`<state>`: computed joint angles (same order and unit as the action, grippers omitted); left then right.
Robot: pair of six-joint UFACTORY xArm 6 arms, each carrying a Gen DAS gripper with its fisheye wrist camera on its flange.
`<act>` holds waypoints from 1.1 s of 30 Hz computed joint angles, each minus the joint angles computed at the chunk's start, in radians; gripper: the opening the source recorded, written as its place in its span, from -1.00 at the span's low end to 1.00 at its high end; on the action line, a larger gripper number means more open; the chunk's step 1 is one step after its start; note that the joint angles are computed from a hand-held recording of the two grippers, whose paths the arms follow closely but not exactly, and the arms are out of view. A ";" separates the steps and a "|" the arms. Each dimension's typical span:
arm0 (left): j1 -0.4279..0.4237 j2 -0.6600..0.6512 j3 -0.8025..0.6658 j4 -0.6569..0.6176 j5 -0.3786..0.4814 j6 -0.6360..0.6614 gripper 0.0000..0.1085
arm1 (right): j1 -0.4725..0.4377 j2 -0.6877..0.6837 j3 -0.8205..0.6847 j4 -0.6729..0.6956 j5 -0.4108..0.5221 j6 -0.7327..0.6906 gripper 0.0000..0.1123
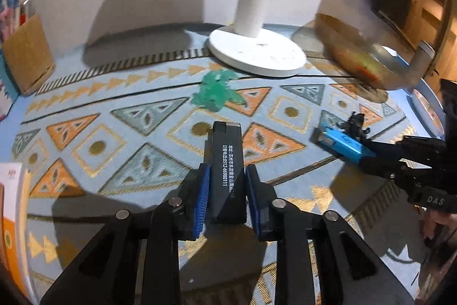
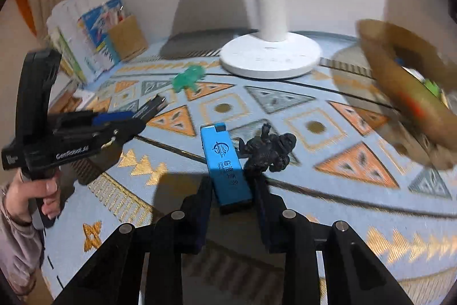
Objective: Organize rigid objects
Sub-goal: 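Grasp the black USB drive with the left tool while the right tool grasps the blue lighter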
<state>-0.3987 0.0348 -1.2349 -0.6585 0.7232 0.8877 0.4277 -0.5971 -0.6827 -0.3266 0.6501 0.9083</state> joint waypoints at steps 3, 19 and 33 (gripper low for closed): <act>-0.013 0.030 -0.042 -0.014 0.032 0.009 -0.05 | -0.016 0.017 -0.002 0.047 -0.040 -0.057 -0.37; -0.022 0.016 -0.019 0.001 -0.058 -0.049 -0.60 | 0.030 0.087 -0.069 0.008 -0.066 -0.151 -0.58; -0.031 -0.052 0.057 -0.157 -0.171 0.078 -0.61 | 0.040 -0.034 0.007 -0.306 -0.164 0.116 -0.58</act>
